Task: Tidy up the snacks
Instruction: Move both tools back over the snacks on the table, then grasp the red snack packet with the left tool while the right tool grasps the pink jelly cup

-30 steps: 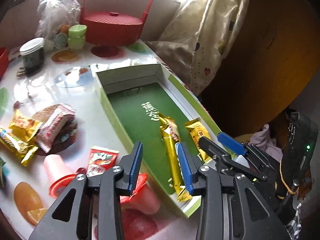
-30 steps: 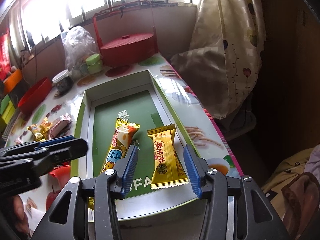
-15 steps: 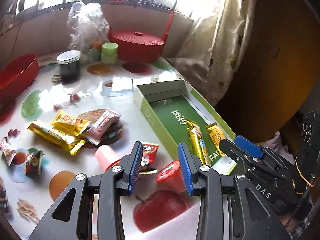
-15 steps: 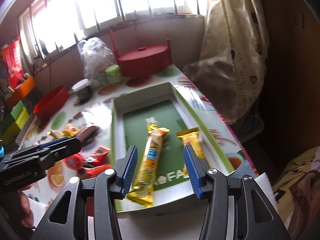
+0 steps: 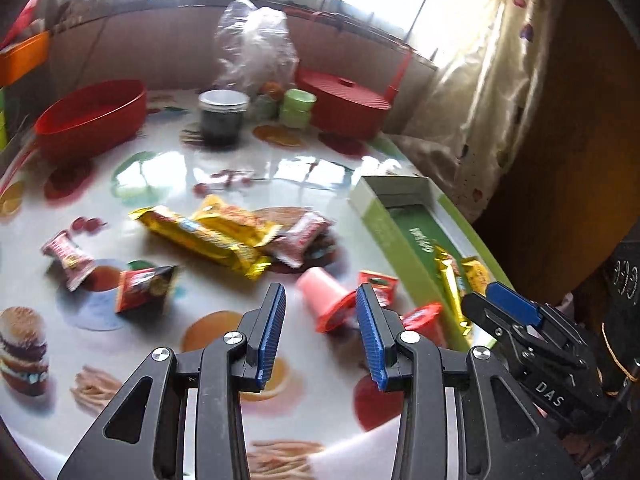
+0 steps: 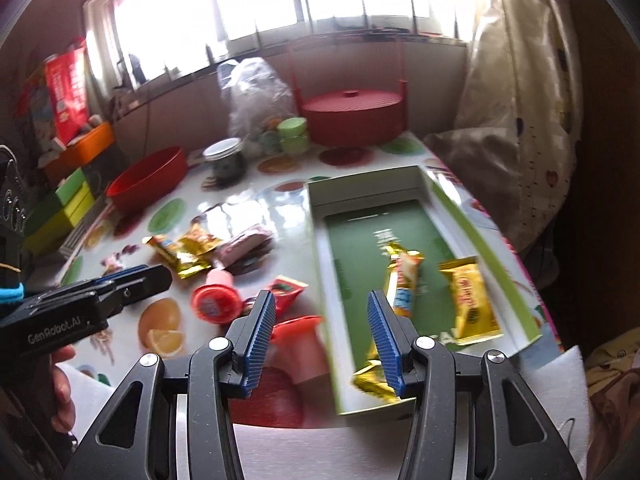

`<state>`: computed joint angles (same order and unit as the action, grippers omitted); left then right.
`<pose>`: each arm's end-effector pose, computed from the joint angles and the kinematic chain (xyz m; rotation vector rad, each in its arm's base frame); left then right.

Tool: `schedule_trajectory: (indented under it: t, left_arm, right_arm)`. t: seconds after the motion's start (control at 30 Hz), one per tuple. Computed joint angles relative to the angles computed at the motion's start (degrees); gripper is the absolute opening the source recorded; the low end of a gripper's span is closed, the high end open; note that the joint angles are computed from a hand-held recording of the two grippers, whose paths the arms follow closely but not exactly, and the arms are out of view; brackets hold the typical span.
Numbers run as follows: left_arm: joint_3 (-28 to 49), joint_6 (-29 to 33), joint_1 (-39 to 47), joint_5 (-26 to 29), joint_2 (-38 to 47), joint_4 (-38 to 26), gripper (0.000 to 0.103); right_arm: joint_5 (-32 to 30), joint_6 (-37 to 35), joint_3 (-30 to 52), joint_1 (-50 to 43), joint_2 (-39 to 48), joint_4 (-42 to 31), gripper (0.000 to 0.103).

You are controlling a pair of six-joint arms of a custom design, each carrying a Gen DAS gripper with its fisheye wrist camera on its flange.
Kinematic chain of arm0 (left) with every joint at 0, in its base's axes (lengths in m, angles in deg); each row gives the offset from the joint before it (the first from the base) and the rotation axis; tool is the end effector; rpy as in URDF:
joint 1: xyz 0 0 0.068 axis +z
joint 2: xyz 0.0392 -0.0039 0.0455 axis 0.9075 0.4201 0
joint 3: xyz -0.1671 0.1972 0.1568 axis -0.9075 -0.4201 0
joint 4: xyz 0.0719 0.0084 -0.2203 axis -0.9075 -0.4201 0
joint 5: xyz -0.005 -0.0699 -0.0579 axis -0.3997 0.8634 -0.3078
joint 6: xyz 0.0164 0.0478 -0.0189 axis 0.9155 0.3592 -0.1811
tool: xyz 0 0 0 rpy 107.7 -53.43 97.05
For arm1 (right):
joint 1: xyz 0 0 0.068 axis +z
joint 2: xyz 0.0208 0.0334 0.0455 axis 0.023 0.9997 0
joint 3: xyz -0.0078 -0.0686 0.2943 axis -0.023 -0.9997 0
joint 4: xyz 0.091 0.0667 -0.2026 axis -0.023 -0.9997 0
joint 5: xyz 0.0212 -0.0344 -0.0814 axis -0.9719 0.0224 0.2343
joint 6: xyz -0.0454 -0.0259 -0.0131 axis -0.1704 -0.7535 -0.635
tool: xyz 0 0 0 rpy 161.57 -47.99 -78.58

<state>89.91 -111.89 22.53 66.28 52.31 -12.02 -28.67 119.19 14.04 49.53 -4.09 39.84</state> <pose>0.1664 -0.1424 0.1669 -0.0288 2.3974 -0.4216 0.1532 0.1527 0.1652 -0.1779 2.3128 0.2785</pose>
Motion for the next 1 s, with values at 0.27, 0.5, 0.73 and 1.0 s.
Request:
schedule_trajectory:
  t: [0.27, 0.5, 0.73, 1.0]
  left_arm:
    - [-6.7, 0.8, 6.5, 1.6, -3.4, 2.5, 0.038]
    - [-11.2, 3.0, 13.5, 5.0, -4.5, 5.9, 0.038]
    - [-14.1, 5.8, 20.5, 9.2, -1.1, 11.1, 0.039]
    - [-14.1, 7.2, 22.0, 12.6, 5.8, 16.7, 0.044]
  right_arm:
    - [-1.0, -1.4, 4.2, 3.0, 5.8, 0.4, 0.047]
    - [-3.1, -5.0, 10.1, 3.5, 11.3, -1.3, 0.047]
    - [-4.6, -5.7, 15.9, 3.8, 17.3, -2.7, 0.047]
    - [-4.5, -6.7, 20.4, 4.1, 22.4, -4.5, 0.048]
